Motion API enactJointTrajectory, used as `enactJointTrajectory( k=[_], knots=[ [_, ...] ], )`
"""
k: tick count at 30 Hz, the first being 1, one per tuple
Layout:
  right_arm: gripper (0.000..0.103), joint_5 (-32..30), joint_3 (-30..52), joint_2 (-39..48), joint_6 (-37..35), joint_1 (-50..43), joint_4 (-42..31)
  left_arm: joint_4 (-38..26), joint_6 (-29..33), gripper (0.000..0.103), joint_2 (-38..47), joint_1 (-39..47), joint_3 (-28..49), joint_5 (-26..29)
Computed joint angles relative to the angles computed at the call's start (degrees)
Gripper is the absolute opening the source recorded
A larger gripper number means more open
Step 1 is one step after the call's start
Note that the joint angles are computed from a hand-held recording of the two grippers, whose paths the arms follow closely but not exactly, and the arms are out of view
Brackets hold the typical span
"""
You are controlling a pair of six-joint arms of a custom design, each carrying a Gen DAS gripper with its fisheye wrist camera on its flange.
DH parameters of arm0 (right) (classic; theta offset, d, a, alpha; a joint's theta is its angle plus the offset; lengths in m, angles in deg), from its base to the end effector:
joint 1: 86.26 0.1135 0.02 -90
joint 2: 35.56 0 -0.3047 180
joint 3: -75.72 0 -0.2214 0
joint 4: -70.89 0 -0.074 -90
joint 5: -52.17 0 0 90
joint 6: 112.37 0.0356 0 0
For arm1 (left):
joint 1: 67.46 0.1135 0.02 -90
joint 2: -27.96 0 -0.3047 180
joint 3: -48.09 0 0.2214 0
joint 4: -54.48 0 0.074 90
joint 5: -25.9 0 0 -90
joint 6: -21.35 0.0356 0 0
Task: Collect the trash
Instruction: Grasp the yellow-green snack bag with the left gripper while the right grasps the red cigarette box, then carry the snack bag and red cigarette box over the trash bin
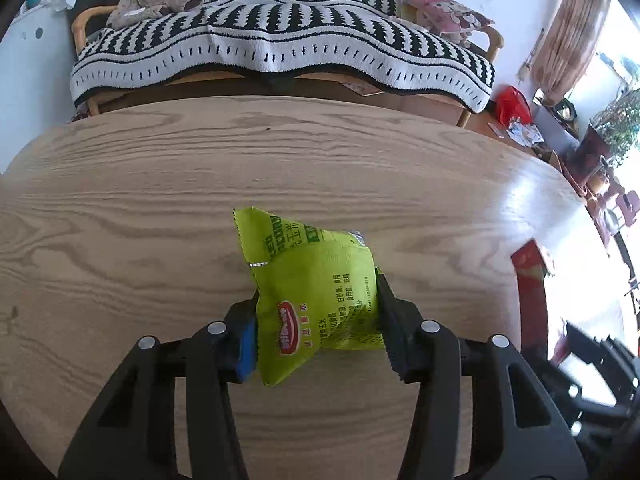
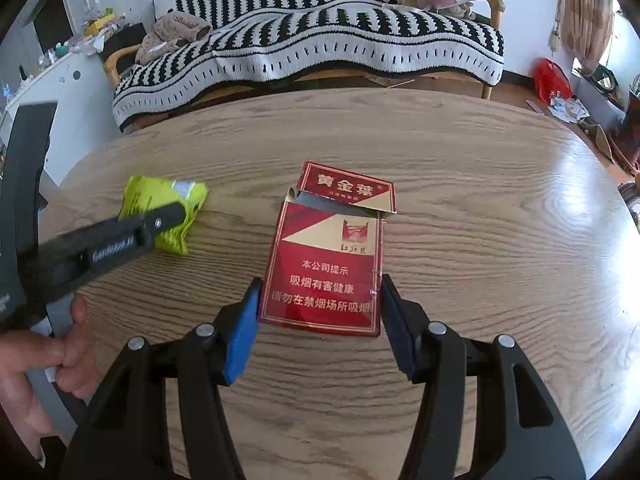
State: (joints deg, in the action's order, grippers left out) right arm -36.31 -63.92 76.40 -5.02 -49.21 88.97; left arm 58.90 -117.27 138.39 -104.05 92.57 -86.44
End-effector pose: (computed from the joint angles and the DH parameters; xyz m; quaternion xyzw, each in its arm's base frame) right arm 0.2152 0.1613 0.0979 -0.1584 0.9364 0.1319 0.2841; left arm 0.2229 -0.1486 0.1029 -0.1470 0.9407 -0.0251 0.3047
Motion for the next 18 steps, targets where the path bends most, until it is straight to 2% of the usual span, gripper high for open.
enactJointTrajectory(
  k=[7, 12, 18],
  knots=[
    [0.056, 3.1, -1.9, -4.2, 2.7, 4.0, -1.0, -3.5, -2.3, 0.049, -9.1, -5.9, -6.0, -4.3],
    [0.056, 4.9, -5.0, -10.3, 5.4, 6.1, -2.7, -11.1, -6.4, 0.049, -16.0, -13.0, -6.7, -8.5],
    [0.056, 5.4, -10.3, -26.2, 5.1, 3.3, -11.5, -19.9, -11.1, 0.049, -20.5, -22.6, -2.1, -11.8]
  ],
)
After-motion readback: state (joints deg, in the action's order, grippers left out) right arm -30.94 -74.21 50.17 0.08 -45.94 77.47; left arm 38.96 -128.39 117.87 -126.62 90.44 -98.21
